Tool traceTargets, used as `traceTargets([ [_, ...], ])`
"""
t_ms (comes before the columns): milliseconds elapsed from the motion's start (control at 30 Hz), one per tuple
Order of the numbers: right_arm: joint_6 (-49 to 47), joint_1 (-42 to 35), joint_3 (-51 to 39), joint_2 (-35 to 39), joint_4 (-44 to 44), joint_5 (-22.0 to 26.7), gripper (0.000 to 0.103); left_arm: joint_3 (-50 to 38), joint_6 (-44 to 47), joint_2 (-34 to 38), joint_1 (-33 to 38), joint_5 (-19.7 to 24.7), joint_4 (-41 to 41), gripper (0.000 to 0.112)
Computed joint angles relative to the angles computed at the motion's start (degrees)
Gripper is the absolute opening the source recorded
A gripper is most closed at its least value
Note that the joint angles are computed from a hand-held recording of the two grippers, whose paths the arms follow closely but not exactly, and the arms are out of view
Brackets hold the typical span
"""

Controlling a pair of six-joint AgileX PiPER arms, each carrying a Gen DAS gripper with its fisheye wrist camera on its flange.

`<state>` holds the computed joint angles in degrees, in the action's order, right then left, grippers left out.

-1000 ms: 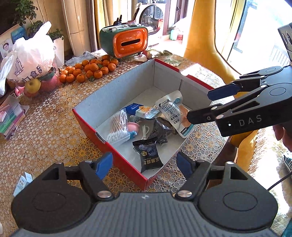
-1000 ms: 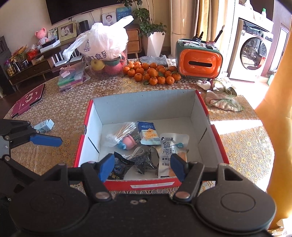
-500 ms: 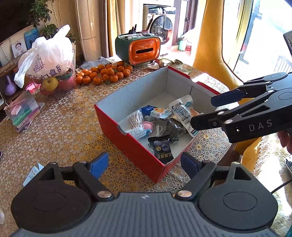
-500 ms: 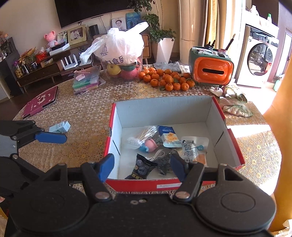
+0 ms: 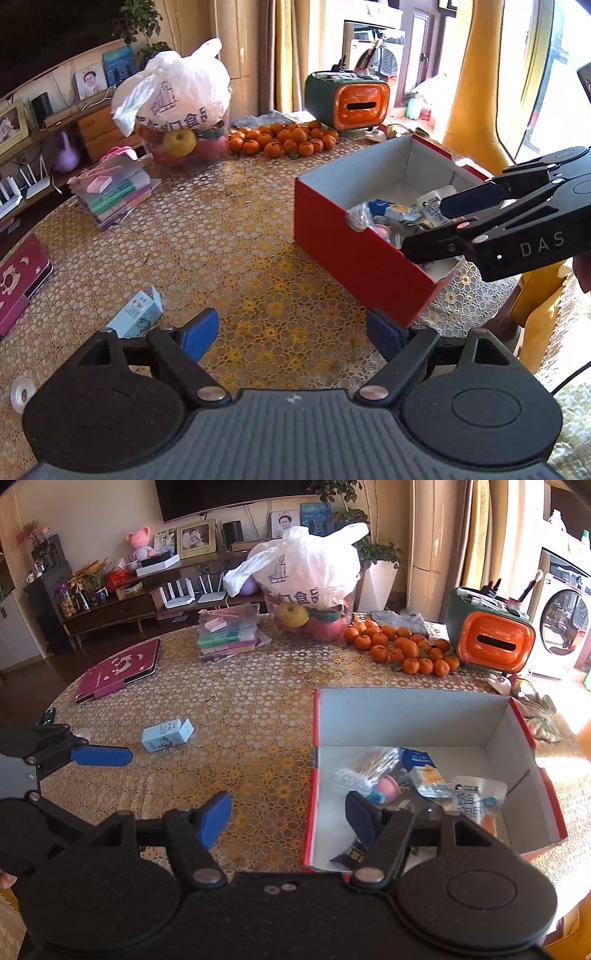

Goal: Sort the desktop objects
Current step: 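Move left tool toward clear tape roll while right tool approaches light blue carton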

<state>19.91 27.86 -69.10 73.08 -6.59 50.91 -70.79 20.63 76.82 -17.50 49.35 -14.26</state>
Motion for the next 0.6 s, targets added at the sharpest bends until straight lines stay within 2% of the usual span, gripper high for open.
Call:
traceTargets([
  [333,4.3,9.1,-5.5,9.6,-3.9,-3.9,0.069,3.0,11.3,-1.4,18.1,1.4,-9.9,0.087],
  [600,6.3,13.4,-10.9,17.6,-5.7,-6.3,0.069,4.6,20.3,-0.6,27.3,1.2,-14.0,0.087],
])
